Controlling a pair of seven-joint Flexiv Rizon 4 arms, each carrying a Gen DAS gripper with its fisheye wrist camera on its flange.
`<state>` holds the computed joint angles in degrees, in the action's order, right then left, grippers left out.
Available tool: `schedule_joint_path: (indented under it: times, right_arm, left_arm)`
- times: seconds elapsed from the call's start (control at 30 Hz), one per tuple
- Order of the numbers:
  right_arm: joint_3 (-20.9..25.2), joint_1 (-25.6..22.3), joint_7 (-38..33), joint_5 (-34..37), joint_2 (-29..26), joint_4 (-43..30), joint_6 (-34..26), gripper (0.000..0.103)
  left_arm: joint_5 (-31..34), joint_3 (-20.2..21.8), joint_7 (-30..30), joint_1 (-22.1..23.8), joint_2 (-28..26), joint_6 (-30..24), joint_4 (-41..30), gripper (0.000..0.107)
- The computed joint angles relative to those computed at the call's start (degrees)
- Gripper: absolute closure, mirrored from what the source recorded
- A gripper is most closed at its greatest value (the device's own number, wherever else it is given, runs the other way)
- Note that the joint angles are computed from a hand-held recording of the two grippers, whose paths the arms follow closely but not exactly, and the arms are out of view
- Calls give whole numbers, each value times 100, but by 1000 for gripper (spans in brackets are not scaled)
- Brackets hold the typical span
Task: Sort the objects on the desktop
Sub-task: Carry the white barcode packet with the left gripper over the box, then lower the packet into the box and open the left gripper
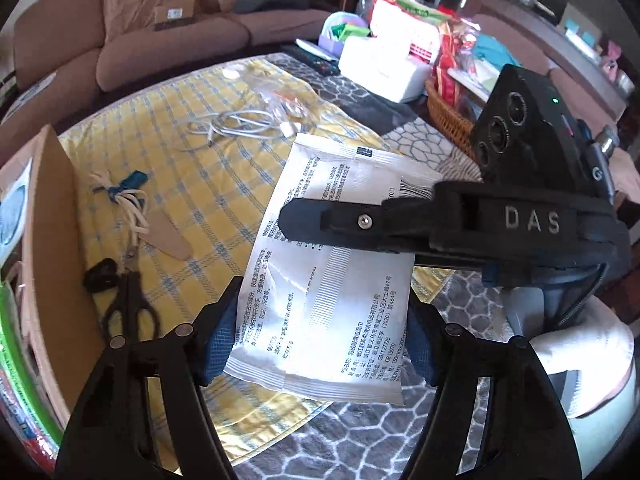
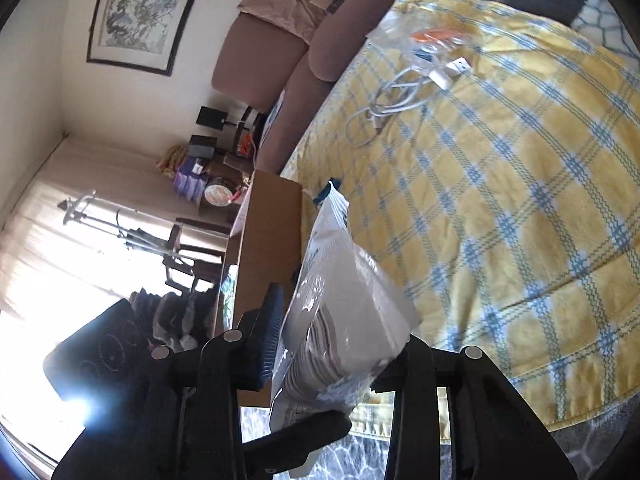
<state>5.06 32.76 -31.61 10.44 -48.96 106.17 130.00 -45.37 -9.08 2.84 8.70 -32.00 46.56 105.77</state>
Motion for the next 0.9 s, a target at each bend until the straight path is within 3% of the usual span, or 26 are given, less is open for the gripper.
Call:
schedule_joint_path:
  times: [0.07, 0.23, 0.37, 0.5, 0.63, 0.67, 0.73, 0.9]
  right_arm:
    - [-229, 311, -237, 129, 115, -115, -167, 67]
    - [-316, 600, -548, 153, 62, -739, -110, 68]
    - [-366, 673, -715, -278, -64, -1632, -840, 68]
    - [-802, 890, -781, -896, -211, -2707, -2363, 72]
    - [-1189, 1066, -757, -2062, -550, -4048, -4624, 79]
    - [-1166, 1063, -803, -2315, -671, -4399, -5178, 80]
    - [-807, 906, -833, -2431, -984, -4995, -5590, 83]
    - [-11, 566, -753, -2266, -1521, -5702, -5469, 83]
  left_arm:
    - [-39, 35, -30, 134, 54, -203, -128, 38]
    - [-275, 168, 90, 541, 141, -746, -484, 38]
    - [-372, 310, -42, 873, -13, -1172, -1004, 37]
    - [-163, 392, -672, 1106, -538, -1636, -1890, 37]
    - [182, 406, -1550, 1122, -1201, -1602, -2845, 35]
    - [268, 373, -1722, 1168, -1350, -1670, -3079, 33]
    - [370, 278, -1942, 1299, -1591, -1837, -3464, 24]
    - [606, 191, -1944, 1544, -1914, -1666, -3972, 21]
